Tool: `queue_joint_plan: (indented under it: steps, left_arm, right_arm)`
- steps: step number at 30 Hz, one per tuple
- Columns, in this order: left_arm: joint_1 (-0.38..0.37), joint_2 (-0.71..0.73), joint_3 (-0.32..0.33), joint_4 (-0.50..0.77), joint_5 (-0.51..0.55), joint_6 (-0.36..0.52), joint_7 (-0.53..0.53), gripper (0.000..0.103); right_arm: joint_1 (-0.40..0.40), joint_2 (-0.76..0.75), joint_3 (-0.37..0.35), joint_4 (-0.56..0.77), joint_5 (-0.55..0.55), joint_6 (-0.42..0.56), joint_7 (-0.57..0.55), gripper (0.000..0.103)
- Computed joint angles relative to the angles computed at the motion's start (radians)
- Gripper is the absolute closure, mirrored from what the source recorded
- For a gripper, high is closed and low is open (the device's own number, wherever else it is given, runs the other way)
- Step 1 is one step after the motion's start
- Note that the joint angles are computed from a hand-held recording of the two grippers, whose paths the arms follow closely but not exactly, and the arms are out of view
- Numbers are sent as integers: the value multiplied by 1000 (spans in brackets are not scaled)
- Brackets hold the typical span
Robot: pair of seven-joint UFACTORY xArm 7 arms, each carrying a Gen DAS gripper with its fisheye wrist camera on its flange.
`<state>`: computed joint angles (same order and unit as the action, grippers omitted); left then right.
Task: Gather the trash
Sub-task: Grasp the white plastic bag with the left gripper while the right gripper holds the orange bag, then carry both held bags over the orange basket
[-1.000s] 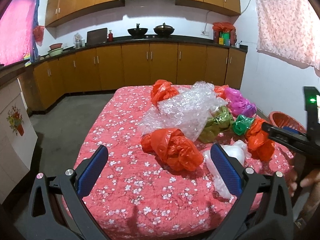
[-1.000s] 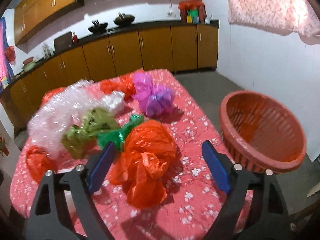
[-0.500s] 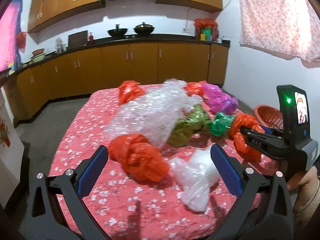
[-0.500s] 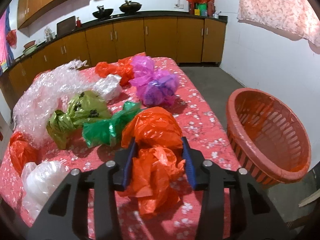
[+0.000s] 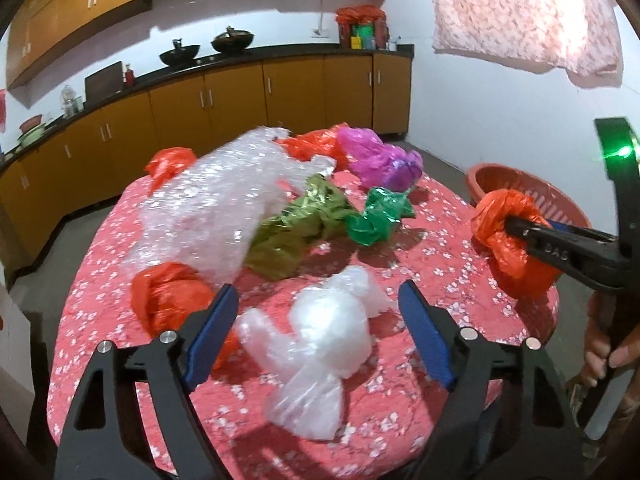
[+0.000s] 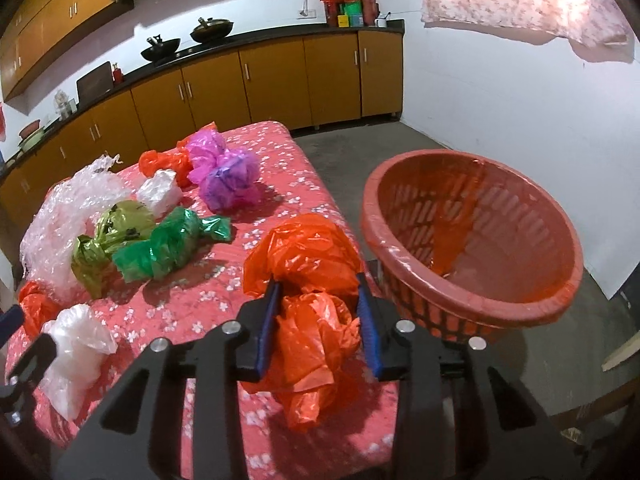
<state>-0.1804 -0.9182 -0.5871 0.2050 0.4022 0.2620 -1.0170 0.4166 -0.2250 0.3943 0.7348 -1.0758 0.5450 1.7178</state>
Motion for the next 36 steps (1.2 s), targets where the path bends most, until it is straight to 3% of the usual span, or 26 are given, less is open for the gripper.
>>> queue_joint_plan:
  steps: [6, 14, 21, 29, 36]
  left_arm:
    - [18, 107, 15, 30, -8, -24, 10, 33]
    - [-17, 145, 55, 31, -32, -27, 20, 65]
    - [-34, 122, 73, 48, -44, -15, 43, 67]
    - [9, 152, 36, 150, -40, -51, 47, 67]
    - [135, 309, -65, 314, -7, -149, 58, 67]
  right_arm:
    - [-3, -23, 4, -17, 7, -6, -3, 67]
    - [-27, -77, 19, -49, 33, -35, -16, 67]
    - [-59, -119, 41, -69, 60, -57, -37, 67]
    - [-120, -240, 51, -124, 131, -71, -108, 67]
    - [-194, -388, 42, -193, 229, -59, -210, 67]
